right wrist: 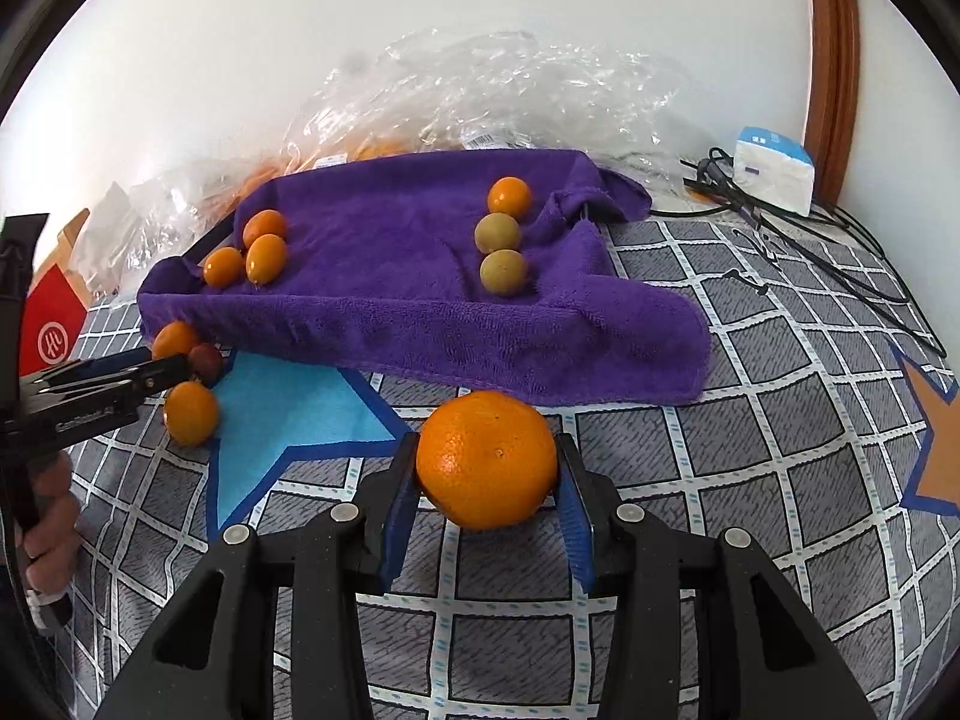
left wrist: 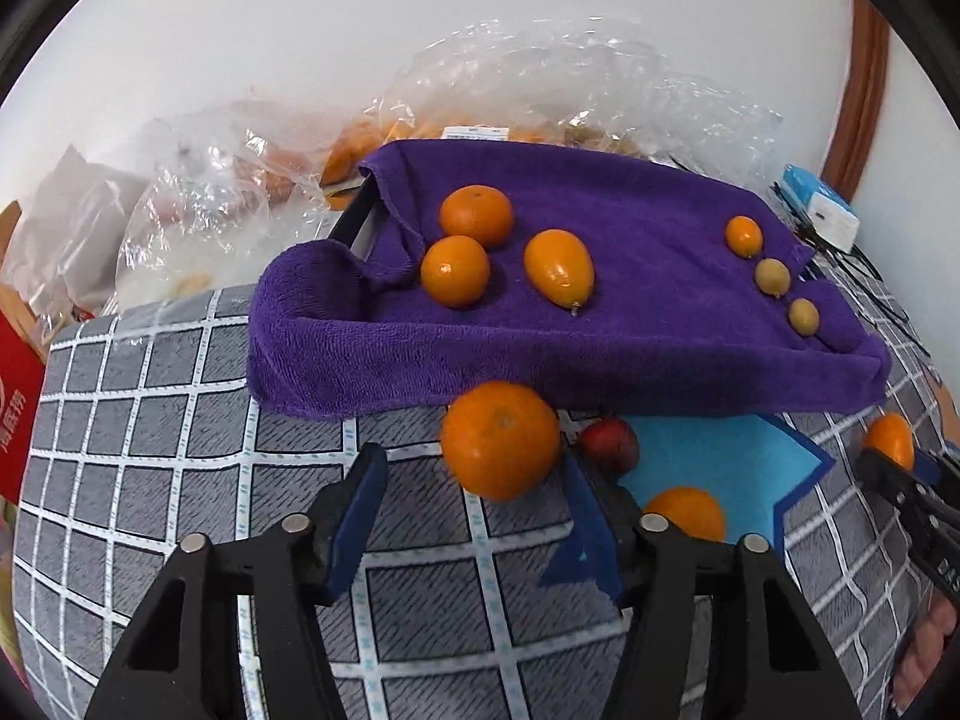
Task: Organize fruits
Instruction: 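Carry the large orange with the right tool while the left tool grasps another orange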
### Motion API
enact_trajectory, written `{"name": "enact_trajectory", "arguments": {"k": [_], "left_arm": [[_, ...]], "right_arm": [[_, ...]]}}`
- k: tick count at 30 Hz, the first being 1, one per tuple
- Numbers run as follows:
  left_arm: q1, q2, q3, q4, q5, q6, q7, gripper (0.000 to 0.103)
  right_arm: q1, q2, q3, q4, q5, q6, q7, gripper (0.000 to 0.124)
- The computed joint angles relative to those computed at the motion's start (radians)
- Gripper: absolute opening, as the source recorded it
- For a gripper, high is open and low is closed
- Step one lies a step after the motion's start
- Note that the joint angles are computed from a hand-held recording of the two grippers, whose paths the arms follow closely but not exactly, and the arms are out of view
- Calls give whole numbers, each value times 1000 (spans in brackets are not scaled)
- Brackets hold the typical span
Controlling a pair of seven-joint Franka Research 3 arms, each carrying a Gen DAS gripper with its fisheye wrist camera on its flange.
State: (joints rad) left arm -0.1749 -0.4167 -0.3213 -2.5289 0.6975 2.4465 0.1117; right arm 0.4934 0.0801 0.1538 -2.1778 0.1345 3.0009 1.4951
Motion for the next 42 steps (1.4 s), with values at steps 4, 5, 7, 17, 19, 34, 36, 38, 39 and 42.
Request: {"name": "enact_trajectory", "arguments": {"k": [4, 5, 7, 17, 19, 34, 36, 38, 39, 42], "left_arm": [[7, -12, 7, -26, 13, 62, -10, 36], [10, -16, 5, -31, 17, 70, -16, 36], [19, -32, 5, -50, 23, 102, -39, 36], [74, -138, -46, -110, 66, 132, -167, 36], [77, -146, -45, -113, 74, 142, -179, 36], [102, -213, -74, -136, 143, 177, -255, 36], [105, -217, -77, -140, 146, 182, -260, 36], [103, -225, -75, -145, 140, 178, -262, 36], [106, -226, -75, -147, 142, 183, -266, 36], [112, -233, -75, -155, 141, 191, -277, 36]], "right_arm": [[2, 6, -1, 7, 2, -8, 0, 42], [5, 5, -4, 5, -11, -5, 10, 42], [9, 2, -9, -2, -33, 4, 27, 42], [1, -9, -3, -19, -39, 31, 35, 42], [-1, -10, 0, -21, -23, 38, 22, 42], [-8, -26, 1, -24, 33, 43, 28, 42], [-11, -32, 5, -18, 54, 28, 18, 42], [-10, -35, 0, -11, 28, 23, 44, 42], [-8, -37, -2, -8, 13, 22, 58, 42], [-8, -39, 1, 11, -4, 16, 68, 42]]}}
